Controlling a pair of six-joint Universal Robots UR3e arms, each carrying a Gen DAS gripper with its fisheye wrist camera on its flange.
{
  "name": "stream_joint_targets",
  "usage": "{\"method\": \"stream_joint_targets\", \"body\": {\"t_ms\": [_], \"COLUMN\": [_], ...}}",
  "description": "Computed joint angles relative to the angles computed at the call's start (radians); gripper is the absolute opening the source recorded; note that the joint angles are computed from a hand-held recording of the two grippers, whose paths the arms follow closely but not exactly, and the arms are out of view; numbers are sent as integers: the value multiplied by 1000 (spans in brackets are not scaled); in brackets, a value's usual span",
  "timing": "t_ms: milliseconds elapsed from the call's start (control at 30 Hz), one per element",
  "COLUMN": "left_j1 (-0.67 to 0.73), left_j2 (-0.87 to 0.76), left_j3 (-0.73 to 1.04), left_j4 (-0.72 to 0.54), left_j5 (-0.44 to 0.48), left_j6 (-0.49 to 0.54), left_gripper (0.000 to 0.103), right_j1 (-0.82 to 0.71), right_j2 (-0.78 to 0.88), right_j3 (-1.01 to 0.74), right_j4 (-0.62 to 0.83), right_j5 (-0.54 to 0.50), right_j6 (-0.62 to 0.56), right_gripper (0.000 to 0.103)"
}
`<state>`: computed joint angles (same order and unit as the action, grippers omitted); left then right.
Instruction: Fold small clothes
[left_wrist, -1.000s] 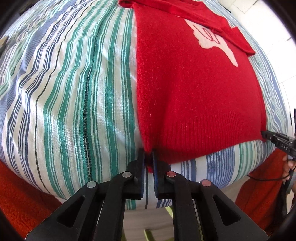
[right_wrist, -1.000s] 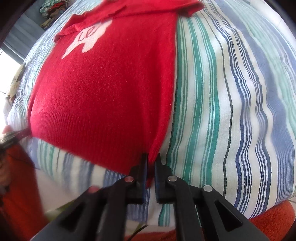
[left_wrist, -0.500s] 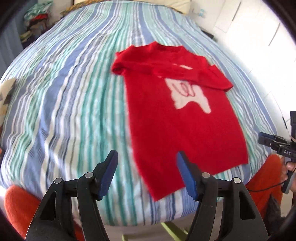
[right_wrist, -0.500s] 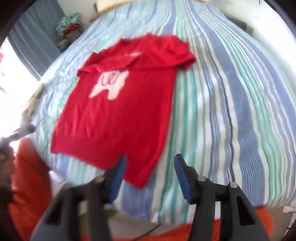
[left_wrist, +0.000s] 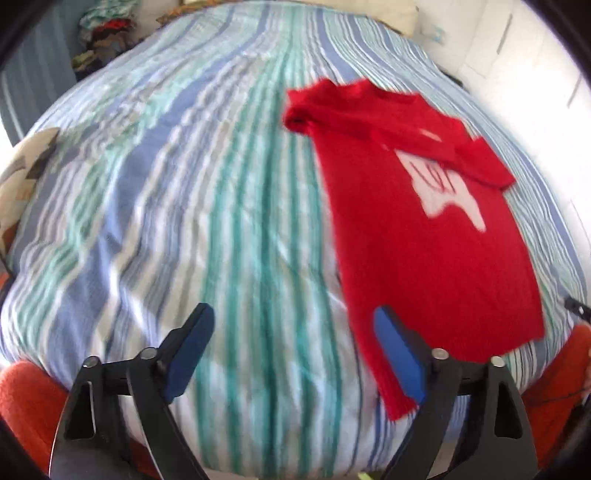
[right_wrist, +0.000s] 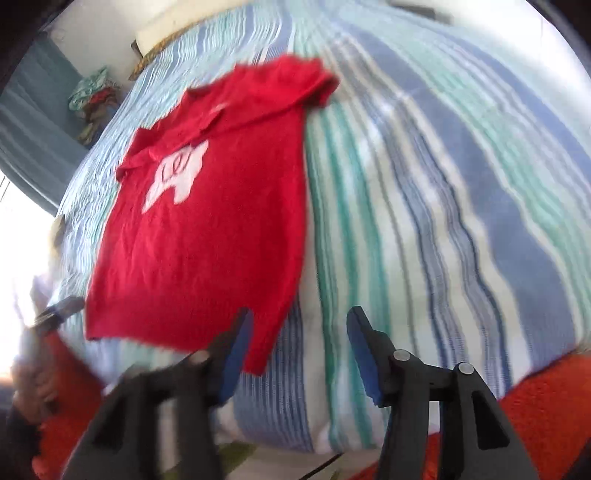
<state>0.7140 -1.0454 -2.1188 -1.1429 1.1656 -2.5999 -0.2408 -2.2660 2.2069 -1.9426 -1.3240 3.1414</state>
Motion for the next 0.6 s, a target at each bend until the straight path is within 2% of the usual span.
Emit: {"method": "stream_joint_targets", "body": {"t_ms": [100,167,200,267,367,400,467,600], "left_j1": [-23,-89,-124,-199,-268,-256,-183,-145], "left_j2": [-213,-398,-490,-646,-825,-854,-819,-794], "left_j3": [41,113,159,244,352,324,202,190], "left_j4": [288,459,527,629,581,626,766,726], "left_j5": [24,91,127,205,308,280,162,109], "left_j6": [-173,-278,-299,-283,-174,-148,-148,-138], "left_gripper": [98,98,98,98,103,103,103,103], "right_j1": [-42,-111,-93,-60,-3,49,99,253], "right_j2": [-143,-225,-240,-247,-231,-193,-172,-58], "right_j3": [-1,13,24,42,48,39,27,36], "right_j4": [8,5,-20,-64,-85,-113,-133,-240], "right_j5": [-55,-75,-111,-142,-183,-220,-256,-368], "right_j6": [30,-1,26,79,99,118,124,204], "right_gripper": [65,68,68,68,68,68,68,68]}}
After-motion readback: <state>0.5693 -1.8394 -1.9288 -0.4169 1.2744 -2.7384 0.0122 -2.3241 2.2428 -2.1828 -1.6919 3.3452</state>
